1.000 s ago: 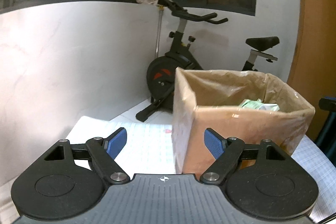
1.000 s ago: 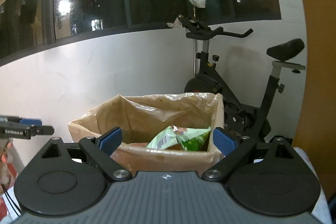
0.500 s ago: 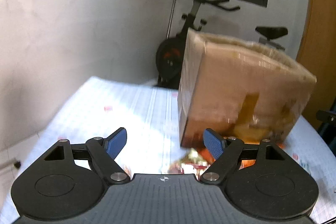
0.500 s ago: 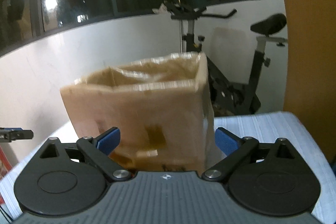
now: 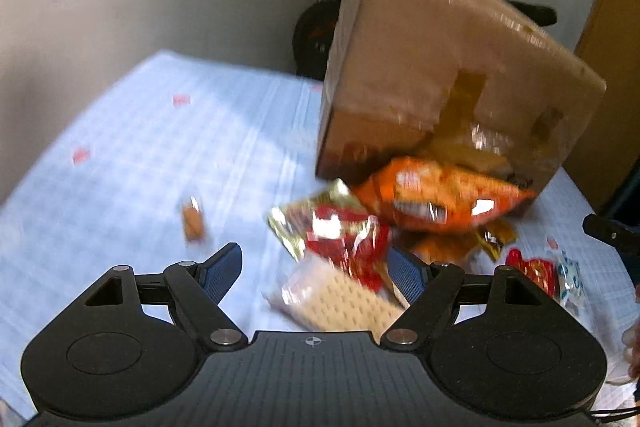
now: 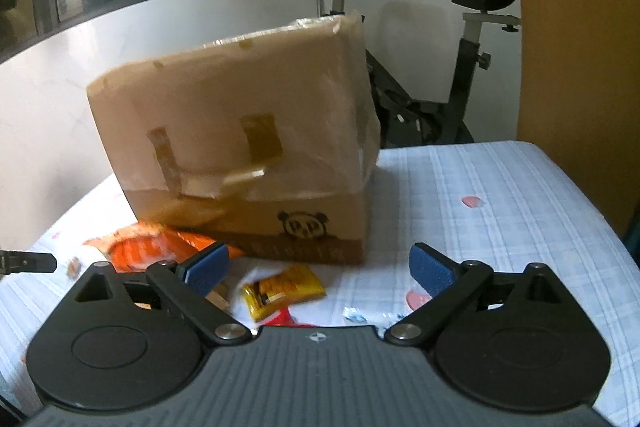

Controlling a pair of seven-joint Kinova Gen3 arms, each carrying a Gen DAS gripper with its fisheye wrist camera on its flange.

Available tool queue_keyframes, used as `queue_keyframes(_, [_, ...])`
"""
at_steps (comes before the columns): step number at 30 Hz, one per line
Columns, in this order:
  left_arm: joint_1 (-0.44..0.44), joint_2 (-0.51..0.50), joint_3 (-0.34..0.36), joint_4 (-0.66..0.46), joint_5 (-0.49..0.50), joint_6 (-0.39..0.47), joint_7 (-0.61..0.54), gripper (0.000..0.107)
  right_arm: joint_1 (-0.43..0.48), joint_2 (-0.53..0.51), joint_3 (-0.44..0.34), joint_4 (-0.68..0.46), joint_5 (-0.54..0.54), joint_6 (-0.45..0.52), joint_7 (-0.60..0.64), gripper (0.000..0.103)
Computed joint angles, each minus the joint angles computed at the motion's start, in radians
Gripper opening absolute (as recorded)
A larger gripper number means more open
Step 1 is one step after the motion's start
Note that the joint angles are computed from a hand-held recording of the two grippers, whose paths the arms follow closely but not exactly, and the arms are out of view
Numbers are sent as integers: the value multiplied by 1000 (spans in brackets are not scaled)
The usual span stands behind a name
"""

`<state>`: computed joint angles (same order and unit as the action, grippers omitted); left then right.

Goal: Organize snacks
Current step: 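Move both open tools back toward the remaining snack pile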

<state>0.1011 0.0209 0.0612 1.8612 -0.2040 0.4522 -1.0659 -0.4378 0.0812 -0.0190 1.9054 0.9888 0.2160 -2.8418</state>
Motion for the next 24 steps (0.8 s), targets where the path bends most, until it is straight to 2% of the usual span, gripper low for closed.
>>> queue_keyframes(8, [14, 53, -4, -49, 53, 101, 46, 81, -1, 7, -16, 20, -93, 17, 68, 99])
queue_keyframes(15, [15, 94, -15, -101, 102, 174, 77, 81, -44, 16, -6, 34, -42, 37, 6, 98])
queue_keyframes(24, [27, 123, -20, -129, 106, 186, 112, 80, -51, 20, -10, 36, -70, 34, 38, 98])
